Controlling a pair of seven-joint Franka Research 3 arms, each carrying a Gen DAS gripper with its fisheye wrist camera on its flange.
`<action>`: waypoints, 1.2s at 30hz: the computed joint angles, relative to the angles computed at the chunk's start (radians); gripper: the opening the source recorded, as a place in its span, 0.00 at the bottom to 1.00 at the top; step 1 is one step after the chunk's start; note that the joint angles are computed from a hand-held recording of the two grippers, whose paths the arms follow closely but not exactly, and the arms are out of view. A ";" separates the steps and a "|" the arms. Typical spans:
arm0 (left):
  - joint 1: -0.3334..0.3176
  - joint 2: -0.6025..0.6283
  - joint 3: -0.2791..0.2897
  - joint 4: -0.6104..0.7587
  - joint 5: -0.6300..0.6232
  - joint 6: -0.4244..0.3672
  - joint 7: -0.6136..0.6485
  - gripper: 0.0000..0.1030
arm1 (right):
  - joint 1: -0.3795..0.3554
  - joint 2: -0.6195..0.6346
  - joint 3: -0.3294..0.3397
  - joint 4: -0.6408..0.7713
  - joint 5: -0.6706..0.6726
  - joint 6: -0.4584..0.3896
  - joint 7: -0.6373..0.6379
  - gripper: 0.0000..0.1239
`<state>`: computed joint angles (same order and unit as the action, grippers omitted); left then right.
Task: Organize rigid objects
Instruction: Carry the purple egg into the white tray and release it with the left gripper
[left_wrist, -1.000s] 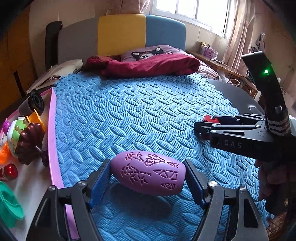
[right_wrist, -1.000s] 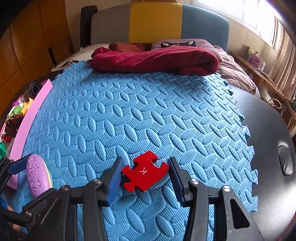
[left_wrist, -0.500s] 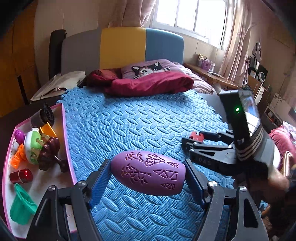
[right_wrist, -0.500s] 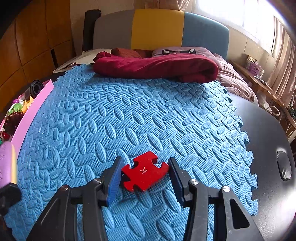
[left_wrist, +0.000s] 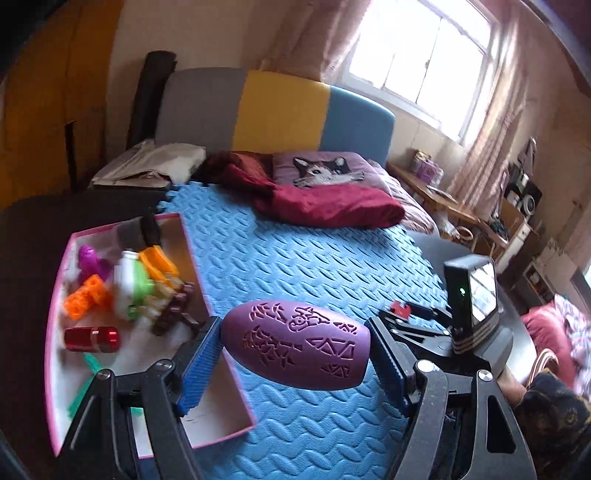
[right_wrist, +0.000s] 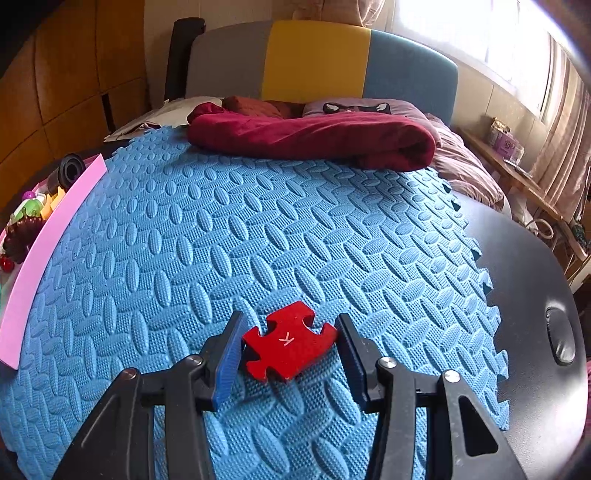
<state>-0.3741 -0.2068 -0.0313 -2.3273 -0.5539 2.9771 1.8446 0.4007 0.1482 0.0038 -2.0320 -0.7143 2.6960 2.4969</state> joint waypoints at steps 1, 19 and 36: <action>0.006 -0.011 0.013 -0.007 -0.012 -0.005 -0.001 0.75 | -0.002 0.000 0.001 -0.001 0.007 0.003 -0.003 0.40; 0.059 -0.011 0.055 -0.014 -0.149 -0.144 0.125 0.75 | -0.003 0.004 -0.002 0.002 0.059 0.012 -0.041 0.40; 0.290 0.144 -0.100 -0.001 0.596 -0.034 -0.442 0.75 | 0.000 0.005 -0.004 0.003 0.069 0.010 -0.051 0.40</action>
<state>-0.0837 -0.0632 -0.1308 -2.3280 0.0425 2.9430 1.4029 0.4005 0.1534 -0.0001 -2.0287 -0.6451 2.7064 2.4463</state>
